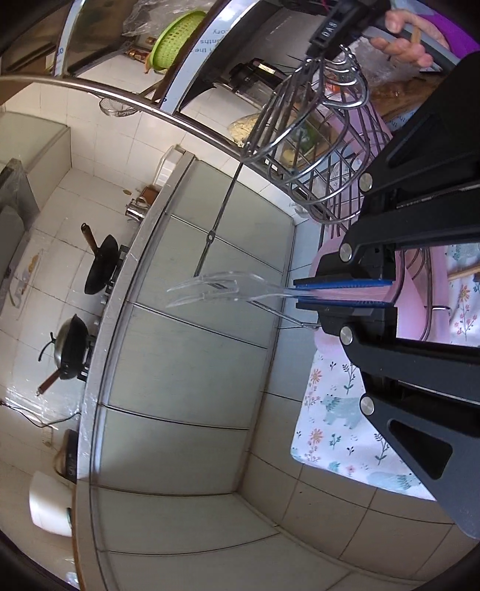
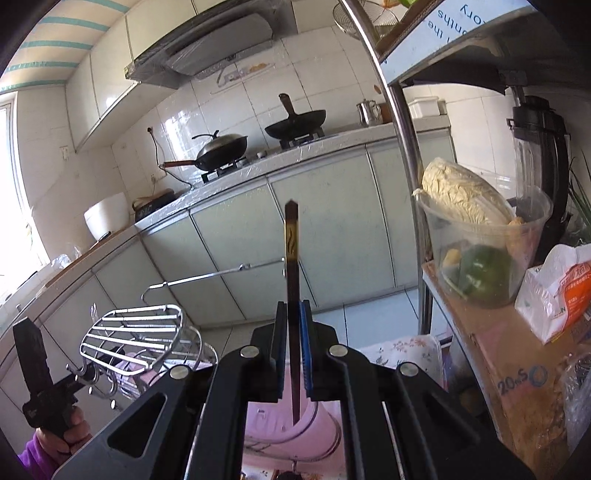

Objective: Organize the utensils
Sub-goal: 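Drop the fork into the pink cup with the left tool while the right tool drops the chopstick in, then grasp a dark chopstick with the left tool while the right tool grasps another dark chopstick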

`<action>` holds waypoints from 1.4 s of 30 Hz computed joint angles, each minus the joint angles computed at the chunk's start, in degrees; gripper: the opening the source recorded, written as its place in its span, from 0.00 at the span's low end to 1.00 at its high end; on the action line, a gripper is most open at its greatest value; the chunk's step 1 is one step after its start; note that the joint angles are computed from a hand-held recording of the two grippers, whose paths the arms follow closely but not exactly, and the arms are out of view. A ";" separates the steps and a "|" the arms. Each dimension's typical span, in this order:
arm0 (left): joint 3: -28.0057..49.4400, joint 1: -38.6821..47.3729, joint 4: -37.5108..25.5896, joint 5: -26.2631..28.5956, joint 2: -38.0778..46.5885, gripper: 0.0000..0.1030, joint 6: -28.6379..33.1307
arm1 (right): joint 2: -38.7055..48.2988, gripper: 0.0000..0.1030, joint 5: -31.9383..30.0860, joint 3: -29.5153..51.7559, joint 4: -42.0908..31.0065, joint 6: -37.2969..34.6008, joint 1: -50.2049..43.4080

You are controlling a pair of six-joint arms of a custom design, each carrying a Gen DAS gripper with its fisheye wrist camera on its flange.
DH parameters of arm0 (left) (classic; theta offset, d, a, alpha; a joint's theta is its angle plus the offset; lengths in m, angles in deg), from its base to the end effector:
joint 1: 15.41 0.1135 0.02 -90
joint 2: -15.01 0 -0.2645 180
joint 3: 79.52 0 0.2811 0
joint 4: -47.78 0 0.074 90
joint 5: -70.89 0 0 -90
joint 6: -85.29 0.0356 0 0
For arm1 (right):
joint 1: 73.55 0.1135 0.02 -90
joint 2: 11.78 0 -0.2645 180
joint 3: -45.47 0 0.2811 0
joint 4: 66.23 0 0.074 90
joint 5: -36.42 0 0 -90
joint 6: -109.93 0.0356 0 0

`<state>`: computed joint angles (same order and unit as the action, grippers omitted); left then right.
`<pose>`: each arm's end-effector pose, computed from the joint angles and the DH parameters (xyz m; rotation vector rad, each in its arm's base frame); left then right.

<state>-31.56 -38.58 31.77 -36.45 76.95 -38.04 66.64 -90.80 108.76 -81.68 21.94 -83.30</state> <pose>0.2449 -0.0933 0.2250 -0.3653 2.0485 -0.2881 0.3253 -0.0340 0.2472 -0.1775 2.0306 0.5954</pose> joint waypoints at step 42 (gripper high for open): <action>-4.24 -22.47 -21.69 -4.05 -1.23 0.17 -14.10 | -13.81 0.40 -1.09 -19.62 -18.35 -19.49 -5.89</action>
